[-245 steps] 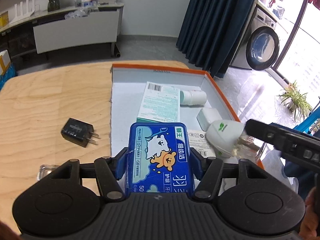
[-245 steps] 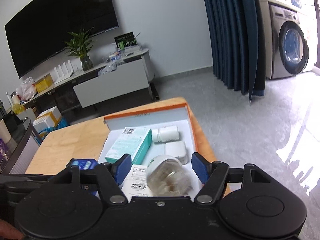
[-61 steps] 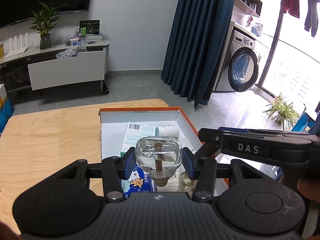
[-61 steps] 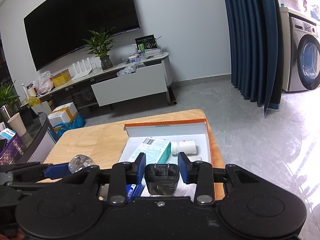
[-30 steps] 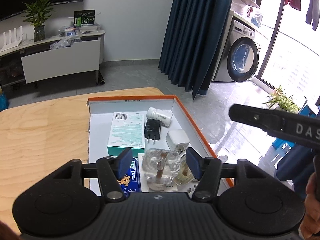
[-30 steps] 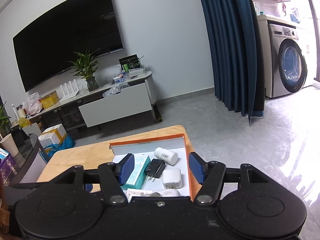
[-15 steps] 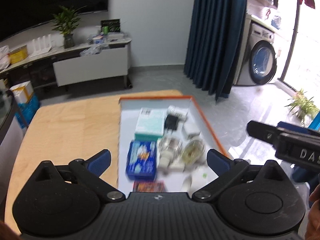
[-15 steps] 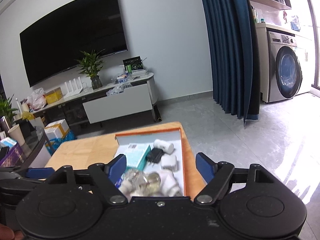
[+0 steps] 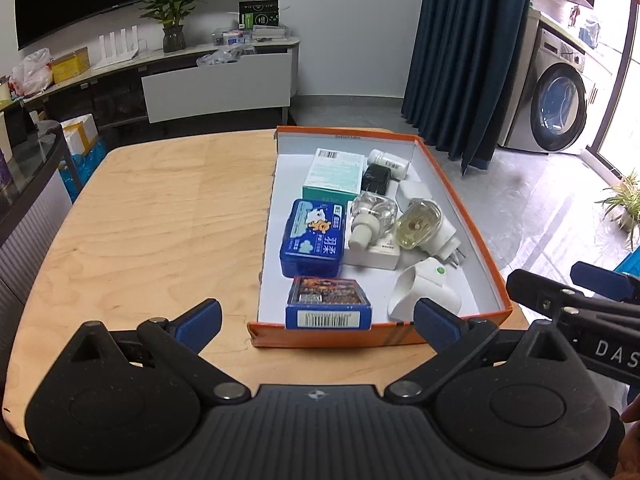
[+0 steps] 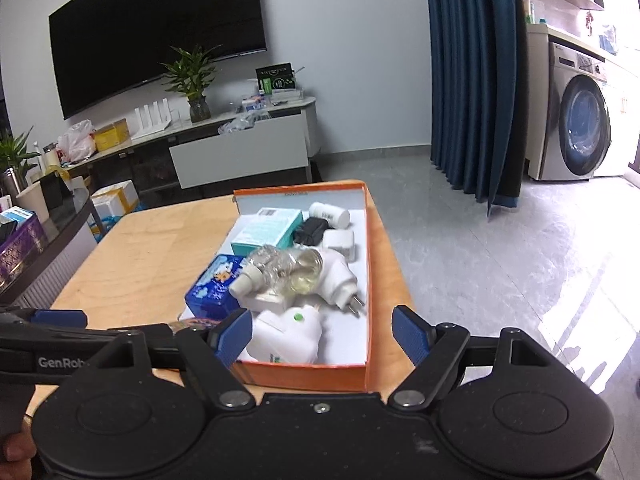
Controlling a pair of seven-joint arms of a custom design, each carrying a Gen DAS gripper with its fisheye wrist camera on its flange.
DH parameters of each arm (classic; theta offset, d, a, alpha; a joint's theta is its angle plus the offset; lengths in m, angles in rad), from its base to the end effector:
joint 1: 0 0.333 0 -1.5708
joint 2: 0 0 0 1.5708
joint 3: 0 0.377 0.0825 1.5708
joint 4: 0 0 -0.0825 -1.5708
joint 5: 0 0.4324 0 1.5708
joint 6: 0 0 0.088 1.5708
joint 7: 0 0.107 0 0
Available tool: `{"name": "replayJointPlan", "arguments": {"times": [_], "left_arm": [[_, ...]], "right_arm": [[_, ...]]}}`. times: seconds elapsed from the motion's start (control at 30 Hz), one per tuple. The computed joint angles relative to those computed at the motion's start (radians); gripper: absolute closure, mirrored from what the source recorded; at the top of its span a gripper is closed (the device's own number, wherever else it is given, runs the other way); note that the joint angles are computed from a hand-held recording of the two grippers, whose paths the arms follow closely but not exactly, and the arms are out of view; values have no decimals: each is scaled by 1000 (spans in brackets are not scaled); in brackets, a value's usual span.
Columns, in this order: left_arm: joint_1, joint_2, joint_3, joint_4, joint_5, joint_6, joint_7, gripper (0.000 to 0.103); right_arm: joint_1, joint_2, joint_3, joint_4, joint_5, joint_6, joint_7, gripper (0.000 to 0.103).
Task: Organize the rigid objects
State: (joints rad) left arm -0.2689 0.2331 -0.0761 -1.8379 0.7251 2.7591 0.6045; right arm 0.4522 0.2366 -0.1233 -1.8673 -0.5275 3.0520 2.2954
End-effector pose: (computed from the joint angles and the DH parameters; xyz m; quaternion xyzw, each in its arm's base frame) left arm 0.6671 -0.2643 0.5107 -0.6654 0.6358 -0.2855 0.2675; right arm 0.6616 0.2760 0.5314 -0.6644 0.5861 -0.2582 0.3853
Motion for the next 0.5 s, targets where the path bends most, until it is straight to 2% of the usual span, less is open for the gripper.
{"name": "replayJointPlan", "arguments": {"times": [0.23,0.5], "left_arm": [[-16,-7,11,-10,66,-27,-81,0],[-9,-9,9,-7,106,-34,-117,0]], "right_arm": [[-1,-7,0,-19,-13,-6,3,12],[-5,-4,5,-14,-12,-1,-6,12]]}}
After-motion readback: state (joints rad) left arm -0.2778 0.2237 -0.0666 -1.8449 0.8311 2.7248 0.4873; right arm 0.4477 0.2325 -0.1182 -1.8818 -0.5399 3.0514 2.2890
